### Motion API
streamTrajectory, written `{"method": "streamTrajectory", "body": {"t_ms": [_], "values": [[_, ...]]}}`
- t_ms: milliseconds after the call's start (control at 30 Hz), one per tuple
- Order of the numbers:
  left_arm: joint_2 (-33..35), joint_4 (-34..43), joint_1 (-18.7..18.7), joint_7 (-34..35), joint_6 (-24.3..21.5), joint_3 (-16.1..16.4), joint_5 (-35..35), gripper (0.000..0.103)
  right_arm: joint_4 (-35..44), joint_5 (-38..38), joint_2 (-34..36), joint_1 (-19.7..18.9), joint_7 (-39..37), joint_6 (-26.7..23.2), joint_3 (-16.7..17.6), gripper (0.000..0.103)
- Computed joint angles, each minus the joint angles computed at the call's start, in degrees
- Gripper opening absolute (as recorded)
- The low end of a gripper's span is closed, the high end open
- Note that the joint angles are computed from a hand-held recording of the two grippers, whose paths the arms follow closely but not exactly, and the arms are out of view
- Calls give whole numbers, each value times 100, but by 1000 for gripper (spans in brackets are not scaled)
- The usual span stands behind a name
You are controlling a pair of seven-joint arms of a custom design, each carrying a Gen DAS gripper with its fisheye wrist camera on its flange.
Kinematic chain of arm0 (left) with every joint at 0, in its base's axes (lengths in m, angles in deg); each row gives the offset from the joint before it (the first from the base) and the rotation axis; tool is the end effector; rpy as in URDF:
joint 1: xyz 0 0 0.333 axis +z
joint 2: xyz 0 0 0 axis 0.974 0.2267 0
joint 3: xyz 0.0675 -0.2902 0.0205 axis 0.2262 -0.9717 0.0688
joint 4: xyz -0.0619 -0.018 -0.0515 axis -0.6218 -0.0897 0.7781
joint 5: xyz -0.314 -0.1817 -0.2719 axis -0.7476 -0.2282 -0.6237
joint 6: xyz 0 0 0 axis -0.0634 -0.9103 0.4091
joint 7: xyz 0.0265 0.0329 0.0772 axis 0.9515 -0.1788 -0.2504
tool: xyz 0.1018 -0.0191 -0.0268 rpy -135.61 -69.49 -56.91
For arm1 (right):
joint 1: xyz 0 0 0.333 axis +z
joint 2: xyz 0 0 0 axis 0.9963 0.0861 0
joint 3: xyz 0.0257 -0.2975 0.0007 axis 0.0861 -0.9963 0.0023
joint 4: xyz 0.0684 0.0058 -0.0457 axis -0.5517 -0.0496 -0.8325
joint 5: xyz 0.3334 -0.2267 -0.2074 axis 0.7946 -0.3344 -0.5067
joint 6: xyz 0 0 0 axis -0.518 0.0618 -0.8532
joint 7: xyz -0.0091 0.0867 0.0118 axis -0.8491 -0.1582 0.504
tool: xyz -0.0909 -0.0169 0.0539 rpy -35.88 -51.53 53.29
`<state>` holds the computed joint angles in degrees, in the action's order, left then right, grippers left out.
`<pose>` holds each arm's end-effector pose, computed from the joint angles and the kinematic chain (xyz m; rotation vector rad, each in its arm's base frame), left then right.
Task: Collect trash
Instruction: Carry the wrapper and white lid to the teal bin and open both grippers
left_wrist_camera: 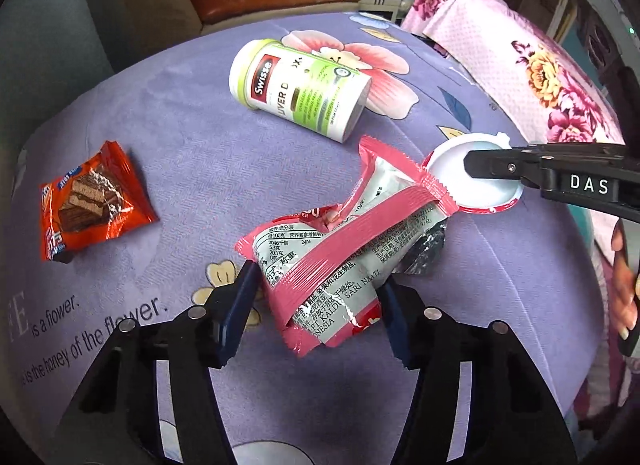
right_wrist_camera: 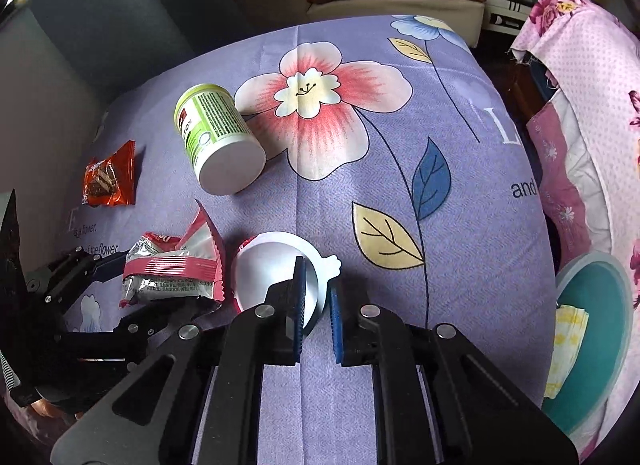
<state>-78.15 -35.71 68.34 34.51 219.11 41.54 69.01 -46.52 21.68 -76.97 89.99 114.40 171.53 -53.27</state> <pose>0.5989 -0.2013 0.3192 -1.8917 2.1150 -0.5869 0.6657 0.0902 0.3348 -2.1818 1.5509 -0.0554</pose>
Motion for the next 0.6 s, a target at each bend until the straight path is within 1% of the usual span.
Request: {"method": "streamTrajectory", "body": {"t_ms": [167,267,367,600], "values": [[-170,-175,-92,-340,-56,-61,-93,55,-508,139,-395,-82,-103,84,-92,10],[-300,-272,-166,-631,-84,-67,73,55,-803,282,-644,-138,-172,113,-184,10],[-483,-394,-195,-671,-126,-131,-30,55,-1033,438,-865,-189,-257,111,-290,10],[-519,-192,-389,-1074,-414,-248,352,55,-1326,874,-1193,-315,-461,118,-532,10]]}}
